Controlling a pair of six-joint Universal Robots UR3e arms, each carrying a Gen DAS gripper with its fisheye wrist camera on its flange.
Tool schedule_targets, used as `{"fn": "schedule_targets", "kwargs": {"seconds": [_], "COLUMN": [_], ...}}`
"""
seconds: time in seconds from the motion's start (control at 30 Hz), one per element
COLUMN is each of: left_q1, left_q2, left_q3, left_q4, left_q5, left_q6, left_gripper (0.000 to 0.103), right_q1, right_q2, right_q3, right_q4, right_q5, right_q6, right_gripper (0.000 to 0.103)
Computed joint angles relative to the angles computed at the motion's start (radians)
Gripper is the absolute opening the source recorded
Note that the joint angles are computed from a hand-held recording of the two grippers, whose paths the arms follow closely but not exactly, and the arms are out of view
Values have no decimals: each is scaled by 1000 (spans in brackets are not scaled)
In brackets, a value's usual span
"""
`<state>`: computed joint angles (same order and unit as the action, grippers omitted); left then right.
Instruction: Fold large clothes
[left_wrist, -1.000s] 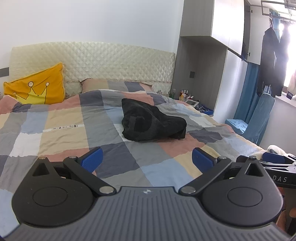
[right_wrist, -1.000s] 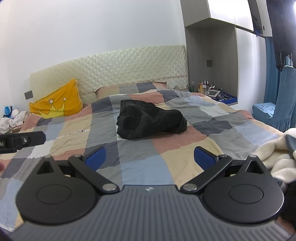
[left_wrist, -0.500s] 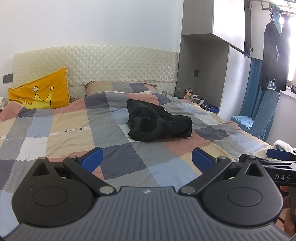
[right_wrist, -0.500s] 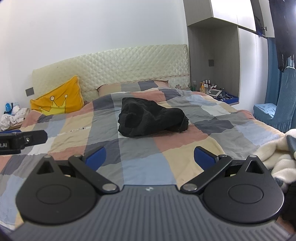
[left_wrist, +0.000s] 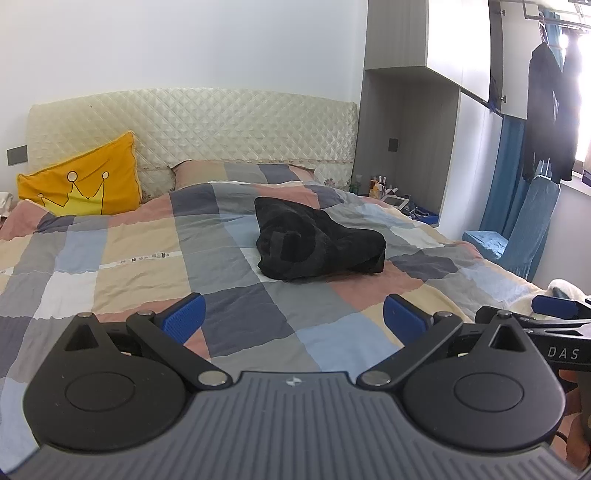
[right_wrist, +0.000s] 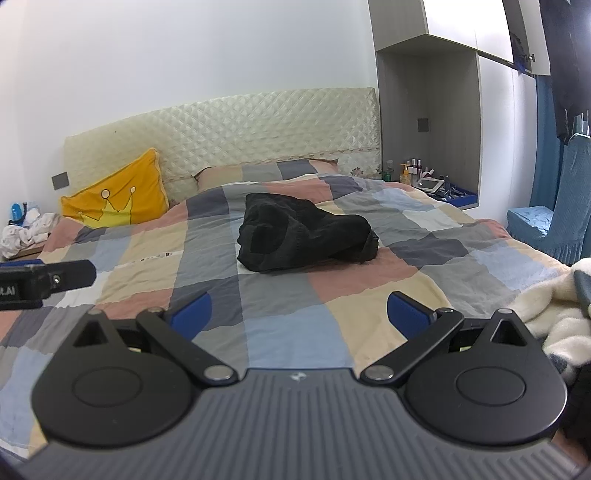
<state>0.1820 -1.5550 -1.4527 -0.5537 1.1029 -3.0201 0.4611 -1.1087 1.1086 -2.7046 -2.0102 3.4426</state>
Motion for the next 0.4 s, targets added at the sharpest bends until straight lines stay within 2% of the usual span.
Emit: {"fn": "schedule_targets", "kwargs": {"seconds": [0.4], "left_q1": [4], "left_q2": [5], "left_q3": [-4], "left_q4": [1], "left_q5": [-4], "left_q6": [5], "left_gripper": [103], "right_q1": [1], "right_q2": [1], "right_q3": [-4], "right_q4": [2], "right_q5": [-1], "right_q6": [-1], "right_gripper": [103]}}
